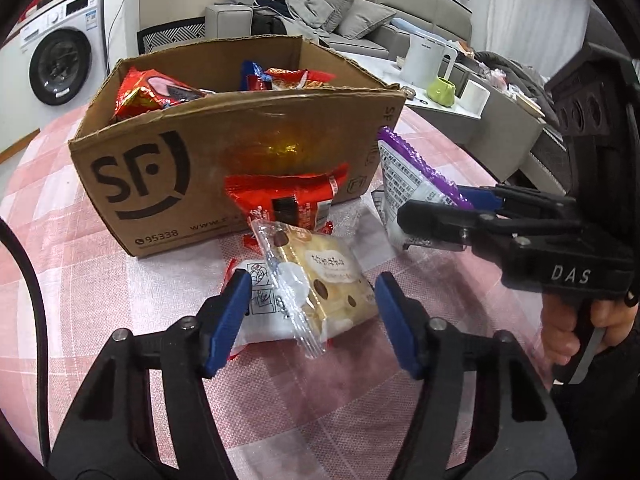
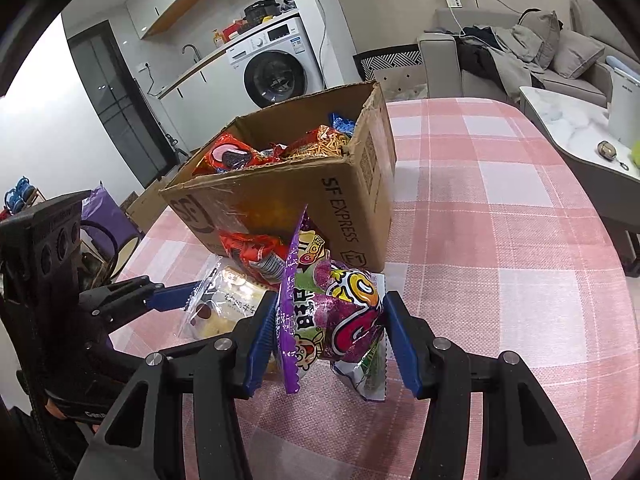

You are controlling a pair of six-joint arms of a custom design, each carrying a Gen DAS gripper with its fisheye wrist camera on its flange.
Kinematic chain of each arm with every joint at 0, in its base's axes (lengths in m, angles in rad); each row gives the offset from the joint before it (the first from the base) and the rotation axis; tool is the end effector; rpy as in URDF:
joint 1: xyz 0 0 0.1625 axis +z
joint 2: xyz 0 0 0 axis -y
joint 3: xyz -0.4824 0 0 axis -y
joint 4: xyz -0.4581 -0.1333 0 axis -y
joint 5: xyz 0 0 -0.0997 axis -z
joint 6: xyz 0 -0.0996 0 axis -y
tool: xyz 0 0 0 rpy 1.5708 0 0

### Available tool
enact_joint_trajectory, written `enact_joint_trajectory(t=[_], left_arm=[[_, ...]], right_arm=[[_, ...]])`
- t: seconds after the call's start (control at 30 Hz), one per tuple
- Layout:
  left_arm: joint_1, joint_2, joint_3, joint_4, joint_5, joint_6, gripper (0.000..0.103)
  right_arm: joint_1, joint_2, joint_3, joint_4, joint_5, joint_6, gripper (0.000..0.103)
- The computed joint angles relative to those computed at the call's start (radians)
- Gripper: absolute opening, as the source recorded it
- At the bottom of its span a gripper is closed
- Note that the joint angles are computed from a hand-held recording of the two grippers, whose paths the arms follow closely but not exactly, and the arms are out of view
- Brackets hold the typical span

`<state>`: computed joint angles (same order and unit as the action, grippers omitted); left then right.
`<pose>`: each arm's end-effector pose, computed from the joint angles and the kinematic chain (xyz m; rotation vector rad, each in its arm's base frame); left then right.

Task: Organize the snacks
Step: 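Grasp the clear bread bag with the left tool while the right tool grasps the purple candy bag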

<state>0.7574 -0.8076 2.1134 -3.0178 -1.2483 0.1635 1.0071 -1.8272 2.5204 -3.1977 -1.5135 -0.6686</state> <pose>-0.2976 -0.5083 -0.0105 1.3137 2.5423 -0.3404 -0.0798 -0.3864 0.3574 0.1634 -2.4389 1.0458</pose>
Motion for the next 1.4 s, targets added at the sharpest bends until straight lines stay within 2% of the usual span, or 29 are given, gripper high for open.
enact_joint_trajectory(t=[0.13, 0.2, 0.27, 0.37, 0.63, 0.87, 1.17, 1.4], left_arm=[[0.002, 0.004, -0.006, 0.007, -0.028, 0.01, 0.052], [0.005, 0.005, -0.004, -0.007, -0.045, 0.017, 0.039], [0.006, 0.006, -0.004, -0.014, -0.07, 0.021, 0.038], [0.006, 0.004, -0.002, -0.01, -0.098, 0.028, 0.03], [0.001, 0.011, -0.001, 0.009, -0.122, 0.038, 0.029], [0.009, 0.011, -0.006, 0.025, -0.139, 0.022, 0.029], [0.02, 0.018, -0.019, 0.049, -0.153, -0.002, 0.031], [0.023, 0.003, 0.004, -0.024, -0.178, 0.028, 0.014]], right_arm=[[-0.002, 0.0, -0.001, 0.002, 0.001, -0.001, 0.054], [-0.003, 0.0, -0.001, 0.003, 0.002, 0.0, 0.054], [-0.005, -0.001, -0.002, 0.006, 0.006, 0.0, 0.054], [-0.008, -0.002, -0.003, 0.012, 0.009, 0.0, 0.054], [-0.012, 0.01, -0.01, 0.028, 0.009, -0.004, 0.054], [-0.045, -0.007, -0.025, 0.115, 0.068, 0.015, 0.054], [-0.04, -0.007, -0.023, 0.117, 0.061, 0.01, 0.053], [-0.038, -0.018, -0.018, 0.098, 0.061, 0.003, 0.054]])
